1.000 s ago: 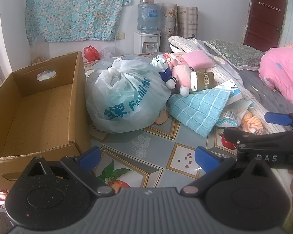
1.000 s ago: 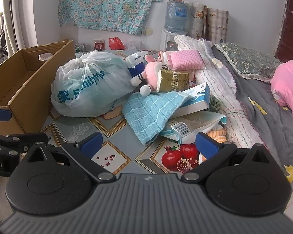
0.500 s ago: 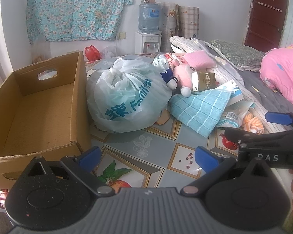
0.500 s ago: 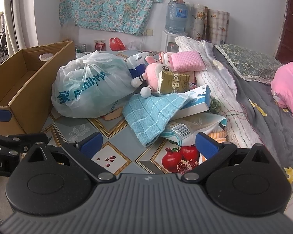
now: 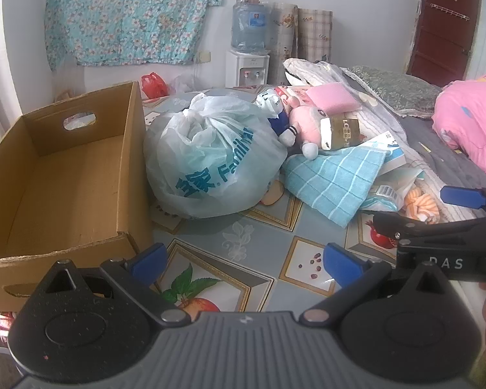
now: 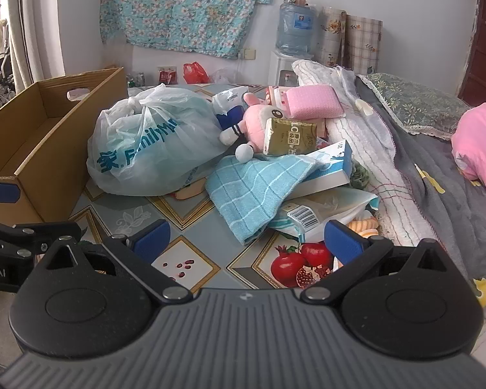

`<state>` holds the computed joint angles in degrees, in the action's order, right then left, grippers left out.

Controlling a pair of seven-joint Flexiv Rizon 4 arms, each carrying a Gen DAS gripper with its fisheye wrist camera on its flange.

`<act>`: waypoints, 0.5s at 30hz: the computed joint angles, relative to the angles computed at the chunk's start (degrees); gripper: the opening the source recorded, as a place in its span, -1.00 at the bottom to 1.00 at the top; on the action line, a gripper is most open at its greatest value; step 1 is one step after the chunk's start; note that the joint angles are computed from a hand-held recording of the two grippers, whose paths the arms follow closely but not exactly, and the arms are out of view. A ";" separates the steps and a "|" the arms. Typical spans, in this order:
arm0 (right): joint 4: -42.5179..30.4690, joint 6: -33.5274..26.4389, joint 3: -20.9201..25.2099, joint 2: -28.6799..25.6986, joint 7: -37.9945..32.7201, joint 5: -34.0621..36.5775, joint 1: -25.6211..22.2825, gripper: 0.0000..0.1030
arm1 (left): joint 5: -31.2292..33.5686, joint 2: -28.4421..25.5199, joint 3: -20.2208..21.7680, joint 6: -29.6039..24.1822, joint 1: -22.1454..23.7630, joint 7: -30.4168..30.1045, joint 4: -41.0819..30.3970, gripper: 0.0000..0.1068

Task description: Organize soft objects

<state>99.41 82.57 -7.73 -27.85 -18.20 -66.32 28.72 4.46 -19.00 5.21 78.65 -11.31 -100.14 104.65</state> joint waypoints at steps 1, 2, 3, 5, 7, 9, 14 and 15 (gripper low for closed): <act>-0.02 -0.01 0.04 -0.01 -0.05 0.02 -0.02 0.98 | 0.01 -0.01 -0.01 -0.02 0.01 -0.01 -0.01 0.92; -0.04 -0.07 0.08 0.01 -0.12 0.02 0.01 0.98 | 0.02 -0.01 -0.02 -0.02 0.02 -0.02 -0.01 0.92; -0.02 -0.10 0.06 0.01 -0.07 0.01 0.01 0.98 | -0.07 0.01 -0.08 -0.06 0.11 0.03 0.04 0.92; 0.00 -0.04 0.05 0.00 0.03 -0.06 -0.01 0.98 | -0.01 -0.11 -0.04 0.00 0.02 -0.19 0.07 0.92; 0.02 -0.11 0.01 0.03 0.24 -0.12 0.01 0.98 | 0.08 -0.32 0.05 -0.20 -0.14 -0.40 -0.19 0.92; 0.26 0.18 -0.34 0.12 1.18 -0.64 0.04 0.98 | 0.14 -0.61 -0.10 -0.45 -0.25 -0.33 -0.44 0.92; 2.27 2.77 -3.49 1.11 10.63 -8.68 -0.62 0.98 | 1.19 -1.47 -0.11 -1.71 -1.27 -0.01 -1.84 0.92; 2.62 2.91 -3.80 1.34 12.85 -10.77 -1.16 0.98 | 1.47 -1.70 -0.15 -1.73 -1.48 0.09 -2.15 0.92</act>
